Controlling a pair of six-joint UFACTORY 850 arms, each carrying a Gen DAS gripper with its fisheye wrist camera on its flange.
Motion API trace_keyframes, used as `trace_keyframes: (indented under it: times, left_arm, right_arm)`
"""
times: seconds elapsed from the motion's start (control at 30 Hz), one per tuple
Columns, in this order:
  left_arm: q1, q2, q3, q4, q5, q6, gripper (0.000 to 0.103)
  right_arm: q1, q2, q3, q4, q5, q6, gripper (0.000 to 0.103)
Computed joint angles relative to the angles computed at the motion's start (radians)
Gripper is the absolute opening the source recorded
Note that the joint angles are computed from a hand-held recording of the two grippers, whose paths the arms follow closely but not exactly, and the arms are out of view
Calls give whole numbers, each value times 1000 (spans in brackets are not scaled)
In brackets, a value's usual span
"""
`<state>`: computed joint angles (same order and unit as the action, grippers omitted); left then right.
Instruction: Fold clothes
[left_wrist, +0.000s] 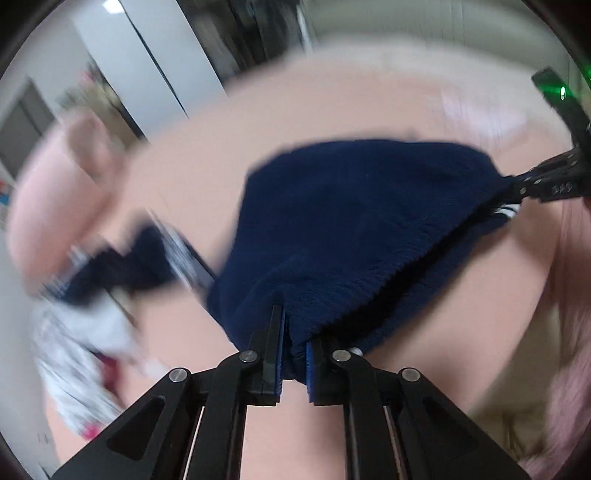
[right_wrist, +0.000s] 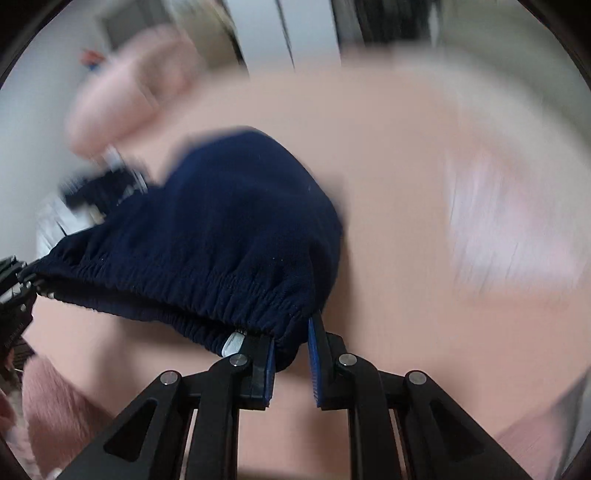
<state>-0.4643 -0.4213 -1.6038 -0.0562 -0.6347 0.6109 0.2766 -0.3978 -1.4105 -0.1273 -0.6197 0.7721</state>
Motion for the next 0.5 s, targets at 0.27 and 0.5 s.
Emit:
trace_keyframes:
  times: [0.27, 0.5]
  left_arm:
    - [15, 33, 117, -23, -6, -72, 39]
    - [97, 157, 187, -470, 25, 235, 58]
  right_arm:
    - [69, -14, -10, -159, -105, 51, 25]
    - [112, 114, 90, -283, -3, 101, 41]
